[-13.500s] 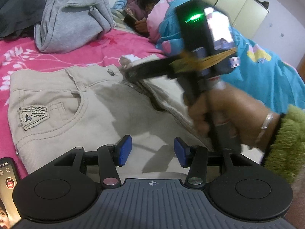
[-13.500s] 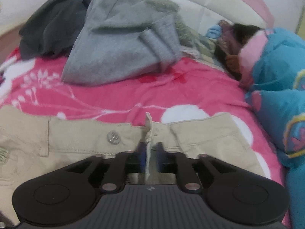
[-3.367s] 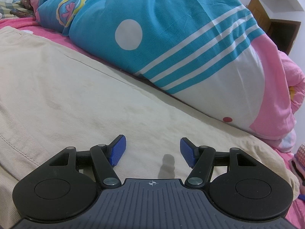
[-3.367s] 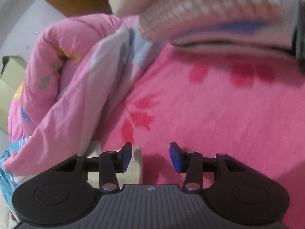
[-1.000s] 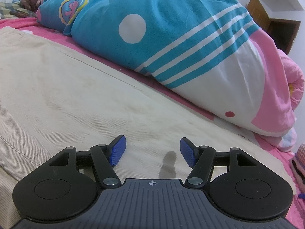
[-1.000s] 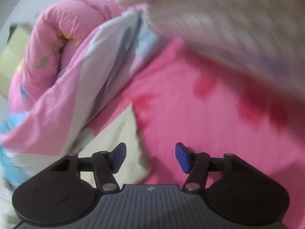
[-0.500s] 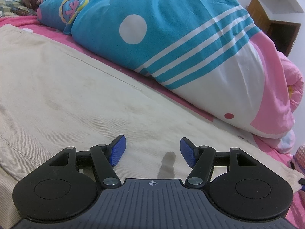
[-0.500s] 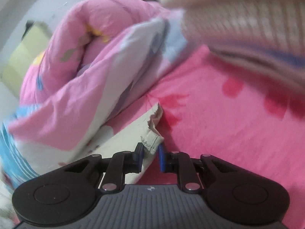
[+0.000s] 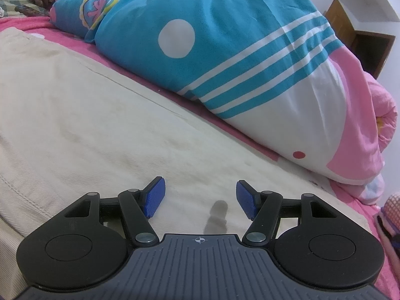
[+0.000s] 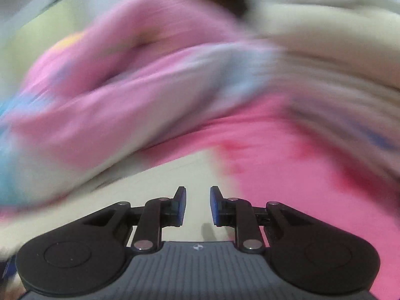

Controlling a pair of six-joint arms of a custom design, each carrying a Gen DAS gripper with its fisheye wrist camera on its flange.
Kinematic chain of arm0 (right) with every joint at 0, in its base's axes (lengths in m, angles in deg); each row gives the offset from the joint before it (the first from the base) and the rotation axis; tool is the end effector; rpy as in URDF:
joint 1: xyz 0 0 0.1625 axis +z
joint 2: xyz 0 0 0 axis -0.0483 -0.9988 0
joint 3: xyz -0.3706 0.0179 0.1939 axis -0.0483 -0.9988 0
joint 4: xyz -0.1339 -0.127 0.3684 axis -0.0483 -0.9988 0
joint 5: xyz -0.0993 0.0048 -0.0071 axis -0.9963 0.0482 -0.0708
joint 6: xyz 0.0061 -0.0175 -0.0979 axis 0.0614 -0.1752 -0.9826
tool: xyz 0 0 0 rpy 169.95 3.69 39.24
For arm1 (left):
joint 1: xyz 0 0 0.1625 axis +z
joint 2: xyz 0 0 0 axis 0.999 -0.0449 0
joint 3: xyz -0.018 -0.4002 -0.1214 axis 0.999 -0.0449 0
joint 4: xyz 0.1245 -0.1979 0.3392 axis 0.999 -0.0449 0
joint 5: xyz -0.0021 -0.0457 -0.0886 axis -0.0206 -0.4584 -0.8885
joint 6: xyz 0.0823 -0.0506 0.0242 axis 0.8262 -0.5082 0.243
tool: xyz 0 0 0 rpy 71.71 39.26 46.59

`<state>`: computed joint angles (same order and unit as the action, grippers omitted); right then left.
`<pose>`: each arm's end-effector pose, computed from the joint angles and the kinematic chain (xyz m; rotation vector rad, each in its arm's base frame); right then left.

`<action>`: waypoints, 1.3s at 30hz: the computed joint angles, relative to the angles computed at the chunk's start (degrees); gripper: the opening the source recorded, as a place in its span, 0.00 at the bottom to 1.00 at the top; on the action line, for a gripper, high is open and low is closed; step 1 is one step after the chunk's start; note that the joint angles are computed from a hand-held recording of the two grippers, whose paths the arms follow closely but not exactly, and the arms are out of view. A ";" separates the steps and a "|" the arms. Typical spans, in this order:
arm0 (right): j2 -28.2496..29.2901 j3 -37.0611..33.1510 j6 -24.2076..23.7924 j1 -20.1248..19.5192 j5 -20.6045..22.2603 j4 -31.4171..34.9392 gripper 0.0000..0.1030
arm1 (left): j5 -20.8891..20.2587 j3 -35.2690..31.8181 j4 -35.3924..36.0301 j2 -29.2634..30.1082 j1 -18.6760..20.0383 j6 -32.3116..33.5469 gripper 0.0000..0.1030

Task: Fold clothes

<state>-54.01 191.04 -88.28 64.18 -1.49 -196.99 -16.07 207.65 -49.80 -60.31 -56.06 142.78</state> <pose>-0.0406 -0.3838 0.2474 0.3586 -2.4207 1.1682 -0.0862 -0.3208 0.0017 -0.2041 2.1913 -1.5828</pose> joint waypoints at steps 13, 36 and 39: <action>10.49 -1.56 -28.96 3.88 -4.56 2.57 0.21 | 0.29 1.43 -4.56 -1.42 0.31 3.38 0.61; 14.14 -15.74 -17.69 8.57 -12.60 4.48 0.10 | 0.43 1.67 -4.50 -1.56 -0.35 3.00 0.67; 8.40 -19.33 -7.83 2.82 -15.36 5.57 0.19 | -0.89 1.63 -3.19 -1.16 -1.71 1.07 0.71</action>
<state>-45.62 171.70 -96.11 67.00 -16.85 -191.42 -16.96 209.27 -52.99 -61.47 -57.77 143.84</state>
